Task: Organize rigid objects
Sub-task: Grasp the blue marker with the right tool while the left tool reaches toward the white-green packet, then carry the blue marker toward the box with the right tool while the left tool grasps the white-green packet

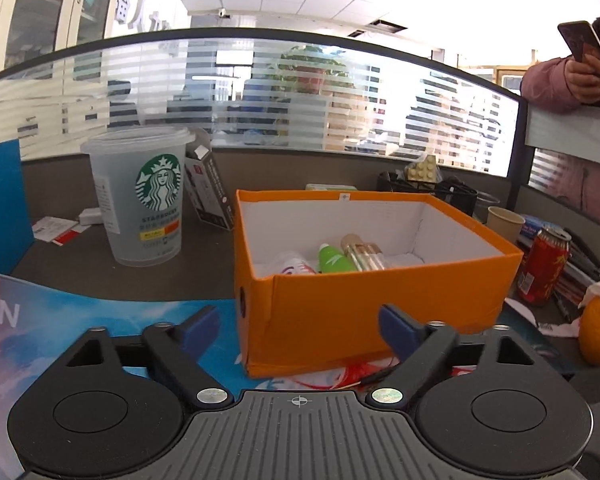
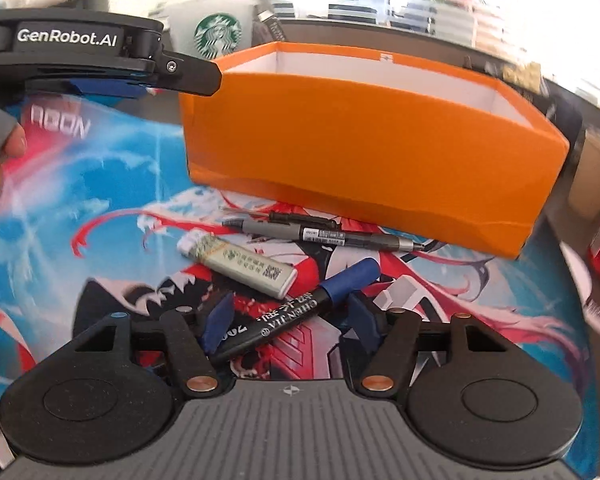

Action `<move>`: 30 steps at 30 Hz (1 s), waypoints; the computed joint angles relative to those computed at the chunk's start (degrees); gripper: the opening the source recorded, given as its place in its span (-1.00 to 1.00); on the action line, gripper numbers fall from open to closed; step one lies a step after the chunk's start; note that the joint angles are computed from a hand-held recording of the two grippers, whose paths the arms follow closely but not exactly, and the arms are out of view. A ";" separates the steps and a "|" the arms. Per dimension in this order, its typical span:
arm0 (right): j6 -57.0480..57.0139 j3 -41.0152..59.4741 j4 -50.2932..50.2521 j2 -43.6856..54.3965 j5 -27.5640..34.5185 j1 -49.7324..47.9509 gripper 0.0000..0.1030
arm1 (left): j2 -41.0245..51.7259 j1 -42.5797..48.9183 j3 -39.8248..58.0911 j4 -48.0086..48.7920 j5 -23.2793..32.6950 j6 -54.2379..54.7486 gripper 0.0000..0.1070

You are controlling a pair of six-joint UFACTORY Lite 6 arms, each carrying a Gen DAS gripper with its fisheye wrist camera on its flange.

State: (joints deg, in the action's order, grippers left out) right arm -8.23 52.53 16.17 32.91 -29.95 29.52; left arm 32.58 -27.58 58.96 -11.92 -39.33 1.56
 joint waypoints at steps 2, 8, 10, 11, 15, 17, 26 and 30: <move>1.31 -0.63 -2.25 -0.85 1.11 -0.89 0.09 | -0.28 0.34 -2.12 1.80 -2.21 -0.13 0.85; -0.81 -2.82 -0.40 -3.04 1.65 -2.04 -0.63 | 1.73 4.05 -2.61 18.67 -1.08 -8.55 0.87; -2.57 -3.25 1.41 -3.17 0.95 -2.27 -0.76 | 2.80 5.03 -2.19 25.13 -1.04 -11.25 0.87; -2.51 -3.44 1.48 -3.19 0.62 -2.55 -0.77 | 3.32 5.32 -1.92 27.34 -1.14 -11.74 0.87; 0.11 -4.25 -0.81 -3.29 -0.46 -4.24 -0.77 | 4.69 5.22 -1.85 32.15 -2.86 -10.21 0.87; 1.64 -4.48 -2.16 -3.34 -0.76 -4.97 -0.77 | 5.13 5.12 -1.54 34.73 -2.65 -10.79 0.87; 7.85 -6.46 -7.50 -5.09 -2.35 -7.82 -0.77 | 10.81 2.24 6.42 34.52 5.86 -7.96 0.87; 12.42 -8.31 -11.53 -6.74 -4.13 -9.52 -0.77 | 13.66 2.83 10.74 41.22 8.45 -14.29 0.87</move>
State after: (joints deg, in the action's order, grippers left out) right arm 4.18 44.23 4.65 26.17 -34.08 20.00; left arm 46.24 -24.75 69.70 29.30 -30.88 -12.73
